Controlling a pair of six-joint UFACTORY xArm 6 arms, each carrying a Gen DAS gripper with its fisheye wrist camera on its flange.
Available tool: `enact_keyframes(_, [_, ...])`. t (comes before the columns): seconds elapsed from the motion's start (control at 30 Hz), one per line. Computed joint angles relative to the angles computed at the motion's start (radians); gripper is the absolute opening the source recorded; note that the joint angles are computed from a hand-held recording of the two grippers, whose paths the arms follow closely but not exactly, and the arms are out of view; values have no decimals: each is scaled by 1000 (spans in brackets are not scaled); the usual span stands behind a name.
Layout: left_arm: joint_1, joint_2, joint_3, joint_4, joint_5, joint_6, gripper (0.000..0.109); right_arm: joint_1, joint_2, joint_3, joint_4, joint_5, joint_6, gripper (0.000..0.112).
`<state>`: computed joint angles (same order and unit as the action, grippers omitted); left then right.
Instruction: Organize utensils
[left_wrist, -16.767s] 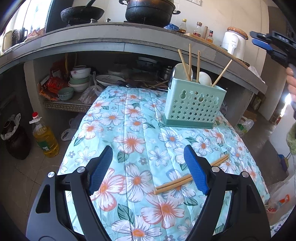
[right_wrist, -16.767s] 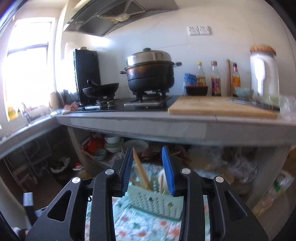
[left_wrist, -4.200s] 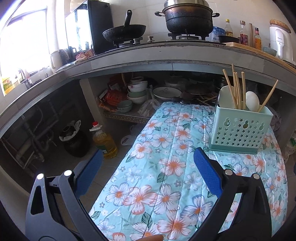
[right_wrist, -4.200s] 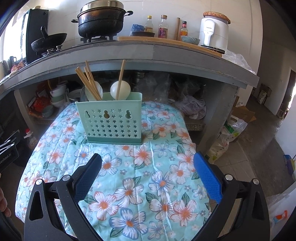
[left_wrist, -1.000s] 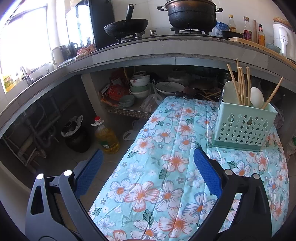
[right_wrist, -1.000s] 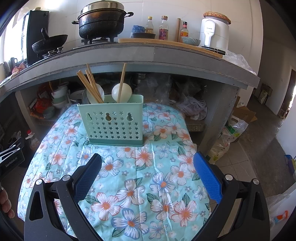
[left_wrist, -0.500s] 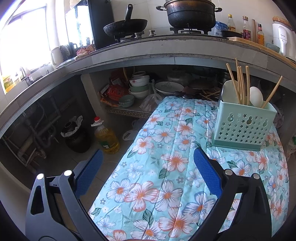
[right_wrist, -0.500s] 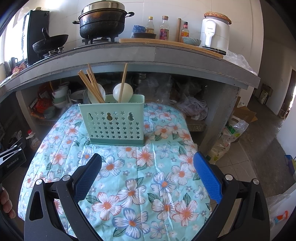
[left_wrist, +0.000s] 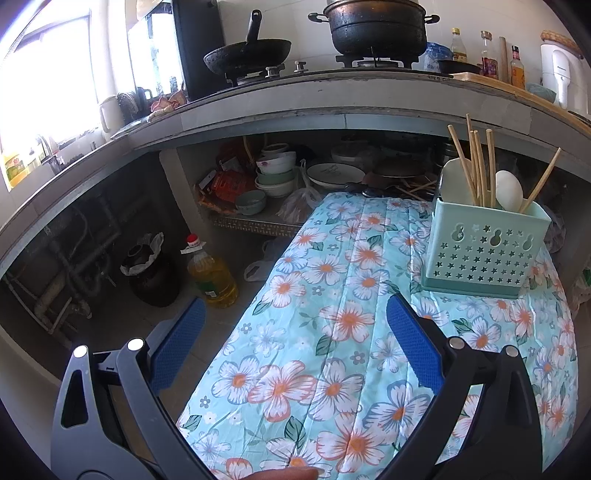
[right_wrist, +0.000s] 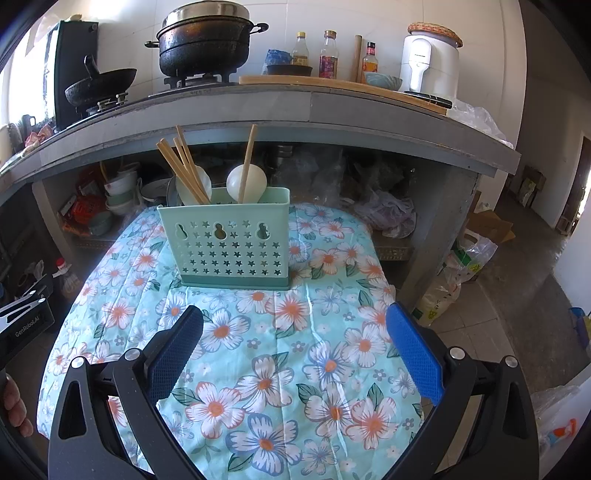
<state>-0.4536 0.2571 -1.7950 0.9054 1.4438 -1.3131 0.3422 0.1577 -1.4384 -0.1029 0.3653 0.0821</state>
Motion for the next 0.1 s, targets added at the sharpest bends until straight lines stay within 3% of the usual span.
enact_keyframes(0.1, [1, 0, -1, 1, -5, 8, 95, 0, 0, -1, 0, 3, 0, 96])
